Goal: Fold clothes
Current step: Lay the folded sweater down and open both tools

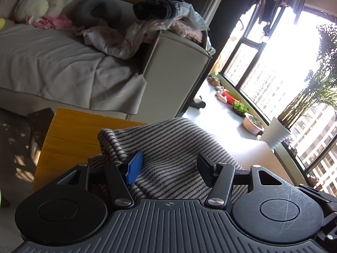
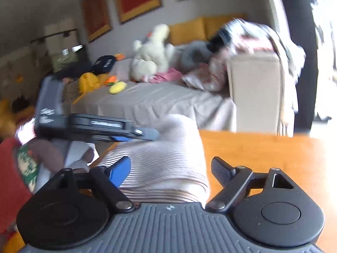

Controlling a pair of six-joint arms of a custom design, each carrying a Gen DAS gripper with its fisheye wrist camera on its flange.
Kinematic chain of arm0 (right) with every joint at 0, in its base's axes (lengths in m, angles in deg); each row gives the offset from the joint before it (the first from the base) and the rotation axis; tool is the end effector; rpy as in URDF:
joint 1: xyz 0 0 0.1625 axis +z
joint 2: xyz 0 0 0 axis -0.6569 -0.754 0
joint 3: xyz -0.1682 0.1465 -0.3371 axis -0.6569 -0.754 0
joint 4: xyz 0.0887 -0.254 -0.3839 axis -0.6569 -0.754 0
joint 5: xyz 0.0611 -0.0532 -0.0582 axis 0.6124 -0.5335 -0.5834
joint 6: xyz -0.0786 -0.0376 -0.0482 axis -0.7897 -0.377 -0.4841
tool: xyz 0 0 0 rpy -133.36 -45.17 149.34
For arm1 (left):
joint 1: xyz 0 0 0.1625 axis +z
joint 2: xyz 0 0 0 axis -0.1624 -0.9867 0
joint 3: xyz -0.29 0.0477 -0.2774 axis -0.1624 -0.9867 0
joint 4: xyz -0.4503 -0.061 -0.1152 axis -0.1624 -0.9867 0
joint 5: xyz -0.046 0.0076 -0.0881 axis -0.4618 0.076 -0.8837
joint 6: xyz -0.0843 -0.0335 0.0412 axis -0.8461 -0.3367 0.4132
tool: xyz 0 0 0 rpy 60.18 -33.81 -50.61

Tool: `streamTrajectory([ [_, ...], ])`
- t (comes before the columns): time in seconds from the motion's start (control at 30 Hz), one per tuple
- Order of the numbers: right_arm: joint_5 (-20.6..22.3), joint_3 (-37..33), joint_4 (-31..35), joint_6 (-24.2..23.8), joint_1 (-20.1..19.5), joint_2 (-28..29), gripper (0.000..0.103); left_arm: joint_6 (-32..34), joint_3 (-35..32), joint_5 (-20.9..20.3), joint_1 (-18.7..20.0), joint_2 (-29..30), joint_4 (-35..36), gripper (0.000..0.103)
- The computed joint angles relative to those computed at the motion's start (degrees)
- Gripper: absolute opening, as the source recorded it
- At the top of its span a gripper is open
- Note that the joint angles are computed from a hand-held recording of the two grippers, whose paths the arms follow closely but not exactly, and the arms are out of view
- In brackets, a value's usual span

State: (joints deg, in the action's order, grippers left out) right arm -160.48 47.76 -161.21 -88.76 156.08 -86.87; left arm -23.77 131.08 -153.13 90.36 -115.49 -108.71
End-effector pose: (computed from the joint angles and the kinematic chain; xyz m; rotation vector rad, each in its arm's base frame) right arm 0.2962 -0.4509 -0.0420 0.3677 -2.3620 1.3329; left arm 0.0285 -0.6607 0.2854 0.9441 2.8080 -0.8160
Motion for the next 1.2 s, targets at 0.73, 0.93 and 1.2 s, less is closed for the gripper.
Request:
streamTrajectory([
  [0.73,4.55,1.62,2.9,2.88,-4.3,-0.72,0.061,2.38,1.21,-0.15,-0.44,-0.13,-1.62,0.066],
  [0.93,-4.19,-4.06,-7.84,-15.49,2.17,4.72,0.065,2.53,0.93,-0.28,-0.37,0.11,-1.41,0.066],
  [1.2,-1.23,-8.27,4.02,-16.73,3.25,8.05,0.045,2.76,1.66,-2.57,0.62,-0.48,-2.46,0.074],
])
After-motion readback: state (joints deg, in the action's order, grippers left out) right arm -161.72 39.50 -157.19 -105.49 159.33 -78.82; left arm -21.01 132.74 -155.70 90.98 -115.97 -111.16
